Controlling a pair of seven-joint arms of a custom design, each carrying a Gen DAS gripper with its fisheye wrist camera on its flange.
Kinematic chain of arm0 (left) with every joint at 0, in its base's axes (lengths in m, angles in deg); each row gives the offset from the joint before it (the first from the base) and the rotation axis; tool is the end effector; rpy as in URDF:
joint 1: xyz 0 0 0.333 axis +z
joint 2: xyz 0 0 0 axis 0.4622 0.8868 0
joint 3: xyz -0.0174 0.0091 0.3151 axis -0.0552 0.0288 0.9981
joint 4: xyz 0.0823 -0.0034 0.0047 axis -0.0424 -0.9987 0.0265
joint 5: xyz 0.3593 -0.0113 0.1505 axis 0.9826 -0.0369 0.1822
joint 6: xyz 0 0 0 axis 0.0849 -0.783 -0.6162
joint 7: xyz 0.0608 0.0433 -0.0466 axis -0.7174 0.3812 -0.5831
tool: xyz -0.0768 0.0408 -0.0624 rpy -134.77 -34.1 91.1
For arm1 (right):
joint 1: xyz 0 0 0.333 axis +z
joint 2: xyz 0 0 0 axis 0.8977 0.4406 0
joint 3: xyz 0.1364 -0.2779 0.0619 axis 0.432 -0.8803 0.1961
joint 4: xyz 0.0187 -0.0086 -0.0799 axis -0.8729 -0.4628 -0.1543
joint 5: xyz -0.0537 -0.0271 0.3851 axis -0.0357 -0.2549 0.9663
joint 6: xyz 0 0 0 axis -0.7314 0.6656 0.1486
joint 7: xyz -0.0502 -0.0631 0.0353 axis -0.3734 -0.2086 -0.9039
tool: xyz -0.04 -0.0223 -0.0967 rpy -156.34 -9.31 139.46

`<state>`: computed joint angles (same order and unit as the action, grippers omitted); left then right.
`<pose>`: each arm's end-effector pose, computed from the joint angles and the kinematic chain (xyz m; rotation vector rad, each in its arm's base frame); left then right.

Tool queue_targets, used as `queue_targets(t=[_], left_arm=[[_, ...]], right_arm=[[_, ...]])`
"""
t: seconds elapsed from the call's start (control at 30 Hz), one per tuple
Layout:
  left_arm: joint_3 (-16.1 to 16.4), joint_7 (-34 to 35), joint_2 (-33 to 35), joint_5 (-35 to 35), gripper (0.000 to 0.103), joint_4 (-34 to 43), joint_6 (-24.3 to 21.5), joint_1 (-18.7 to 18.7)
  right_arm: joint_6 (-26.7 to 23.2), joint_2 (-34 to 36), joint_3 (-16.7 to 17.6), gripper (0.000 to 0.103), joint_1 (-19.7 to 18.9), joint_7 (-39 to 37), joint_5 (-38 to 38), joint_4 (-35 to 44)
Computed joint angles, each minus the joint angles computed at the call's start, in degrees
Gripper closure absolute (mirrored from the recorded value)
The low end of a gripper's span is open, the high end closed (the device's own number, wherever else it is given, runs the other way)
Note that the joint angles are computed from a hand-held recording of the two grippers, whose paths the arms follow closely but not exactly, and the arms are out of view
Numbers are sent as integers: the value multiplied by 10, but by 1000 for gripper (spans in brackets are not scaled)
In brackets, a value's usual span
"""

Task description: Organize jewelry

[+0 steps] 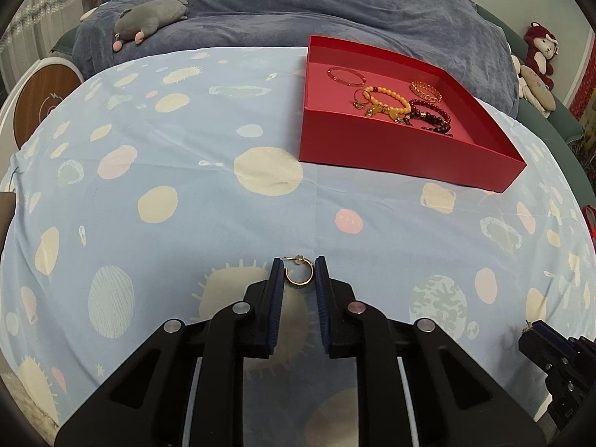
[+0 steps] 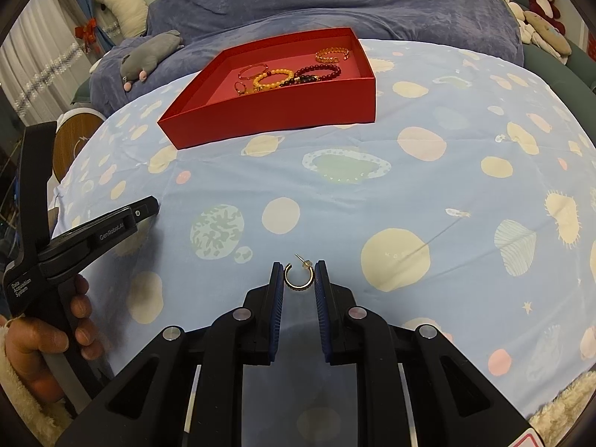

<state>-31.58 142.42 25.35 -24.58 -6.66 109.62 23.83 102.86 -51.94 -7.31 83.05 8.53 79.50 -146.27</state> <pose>0.7010 -0.1151 0.4940 -2.0907 1.6667 -0.6195 0.6891 0.2591 0.5059 -1.9733 1.6643 -0.2513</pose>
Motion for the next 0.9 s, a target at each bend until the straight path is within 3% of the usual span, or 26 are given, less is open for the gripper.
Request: queue_targets(t=[0.33,0.53,0.73,0.9], left_arm=[[-16,23,-49,-59,87,-46,21,20],[-16,37,-59,-48,86,-31,20,9],[-19,67,-30,-44,86,44,-3,1],[-18,88,32,-43,86,162,-39,-9]], right_arm=[[14,-10,5,87,-2,-7,12,-2],[22,-10,9,87,-3,-13,22,16],[11,25,12,87,-8,-22,34,90],[-22,98,8,87,-7,-29,28,225]])
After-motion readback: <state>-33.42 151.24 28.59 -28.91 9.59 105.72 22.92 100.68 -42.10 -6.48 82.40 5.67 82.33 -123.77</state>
